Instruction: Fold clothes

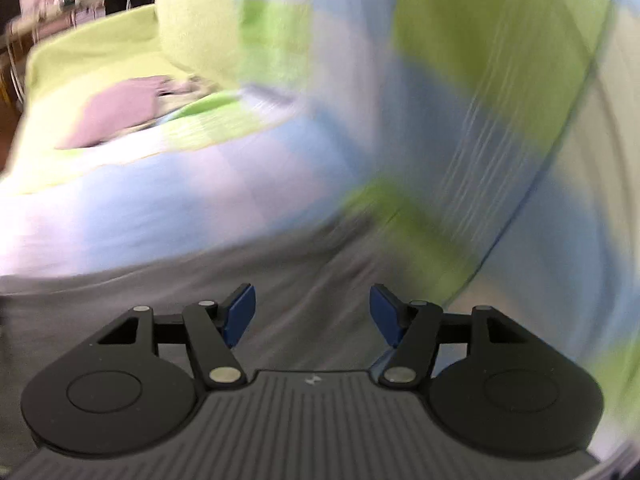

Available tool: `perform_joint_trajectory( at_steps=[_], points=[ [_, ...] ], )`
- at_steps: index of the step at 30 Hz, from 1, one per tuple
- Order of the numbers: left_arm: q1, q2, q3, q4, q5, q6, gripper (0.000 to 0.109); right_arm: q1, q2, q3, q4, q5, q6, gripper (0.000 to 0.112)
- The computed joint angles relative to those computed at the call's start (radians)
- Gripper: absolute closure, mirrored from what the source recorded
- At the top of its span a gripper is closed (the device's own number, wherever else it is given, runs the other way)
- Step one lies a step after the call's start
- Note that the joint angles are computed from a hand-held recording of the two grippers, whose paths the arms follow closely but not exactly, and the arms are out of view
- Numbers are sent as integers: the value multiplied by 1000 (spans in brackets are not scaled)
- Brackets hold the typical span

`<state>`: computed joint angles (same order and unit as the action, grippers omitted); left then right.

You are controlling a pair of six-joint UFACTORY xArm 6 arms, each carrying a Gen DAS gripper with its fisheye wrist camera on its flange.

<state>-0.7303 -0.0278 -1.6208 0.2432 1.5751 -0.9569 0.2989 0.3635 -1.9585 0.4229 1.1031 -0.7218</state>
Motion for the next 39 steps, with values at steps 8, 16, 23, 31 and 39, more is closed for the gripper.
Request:
perform_joint_trajectory(
  at_steps=[8, 16, 23, 31, 39],
  points=[
    [-141, -10, 33, 121, -39, 368, 85, 9, -601, 728, 133, -28, -44, 63],
    [-99, -92, 216, 93, -269, 993, 74, 167, -848, 953, -72, -161, 213, 63],
    [5, -218, 417, -11, -459, 1238, 74, 419, -858, 1056, -635, -346, 694, 66],
    [29, -313, 542, -17, -579, 1465, 105, 525, -807, 1060, -949, -324, 853, 106],
    [63, -426, 590, 21, -618, 1705, 106, 543, -786, 957, -945, -247, 934, 112]
  ],
)
